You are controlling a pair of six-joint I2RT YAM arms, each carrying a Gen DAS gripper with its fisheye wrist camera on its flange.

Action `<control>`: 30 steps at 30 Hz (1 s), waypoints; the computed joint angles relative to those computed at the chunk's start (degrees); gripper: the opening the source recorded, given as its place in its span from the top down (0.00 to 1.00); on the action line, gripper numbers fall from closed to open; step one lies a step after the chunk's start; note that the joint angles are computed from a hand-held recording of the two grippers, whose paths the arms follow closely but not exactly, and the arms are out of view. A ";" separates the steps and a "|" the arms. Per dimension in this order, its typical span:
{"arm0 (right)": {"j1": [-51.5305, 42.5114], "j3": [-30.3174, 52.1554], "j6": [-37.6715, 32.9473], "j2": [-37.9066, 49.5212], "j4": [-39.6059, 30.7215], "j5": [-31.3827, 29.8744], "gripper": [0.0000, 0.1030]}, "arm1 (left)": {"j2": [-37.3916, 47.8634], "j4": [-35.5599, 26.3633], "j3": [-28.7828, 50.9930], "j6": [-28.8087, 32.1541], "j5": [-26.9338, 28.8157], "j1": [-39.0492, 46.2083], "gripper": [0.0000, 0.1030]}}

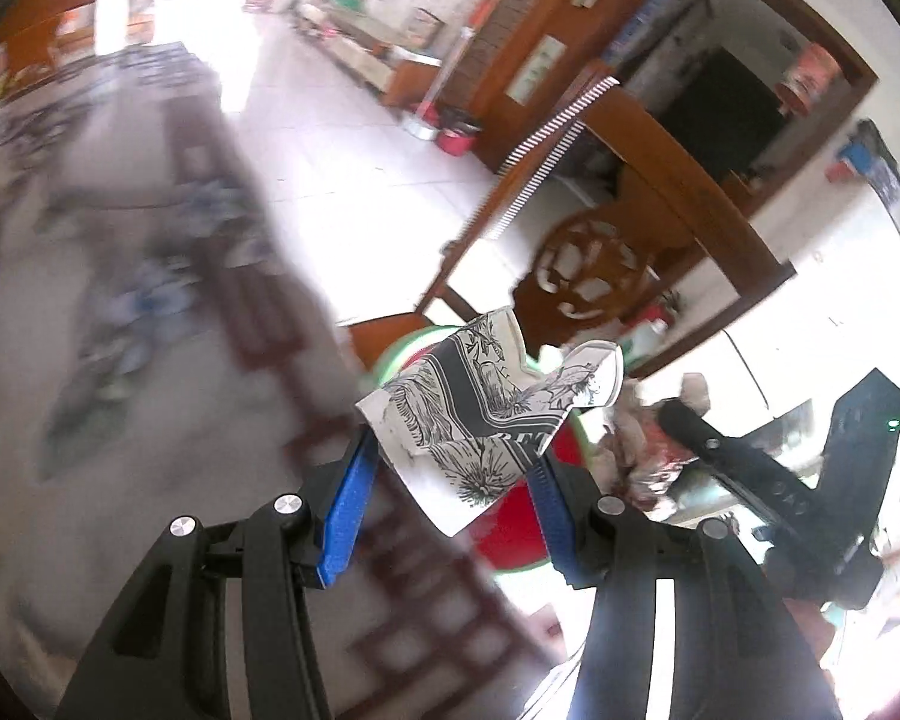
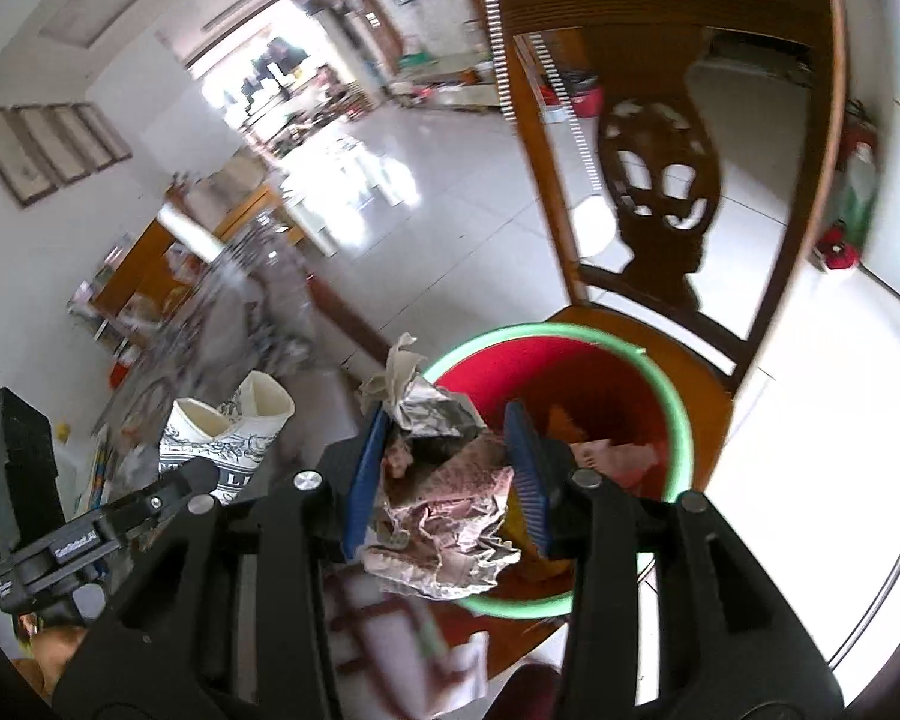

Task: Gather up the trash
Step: 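Carry both items to the red bucket and open both grippers over it, then move both grippers back over the trash on the table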

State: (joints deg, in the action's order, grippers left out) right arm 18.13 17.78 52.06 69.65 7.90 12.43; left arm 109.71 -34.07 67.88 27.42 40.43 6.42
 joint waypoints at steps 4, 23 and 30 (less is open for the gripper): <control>-3.04 -1.38 1.29 0.85 1.34 -0.33 0.37 | 0.21 0.38 -0.25 -1.49 0.42 -3.08 0.32; 12.61 14.88 0.35 3.18 -2.69 -2.10 0.18 | 3.97 -6.12 12.89 24.07 -13.89 23.52 0.18; 23.13 30.22 0.01 22.31 2.71 -2.36 0.15 | 16.28 -12.03 29.02 23.86 -19.89 30.24 0.18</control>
State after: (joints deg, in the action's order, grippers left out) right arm 41.26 48.00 52.07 91.96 10.61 10.07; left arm 126.00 -46.11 96.90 51.28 20.54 36.66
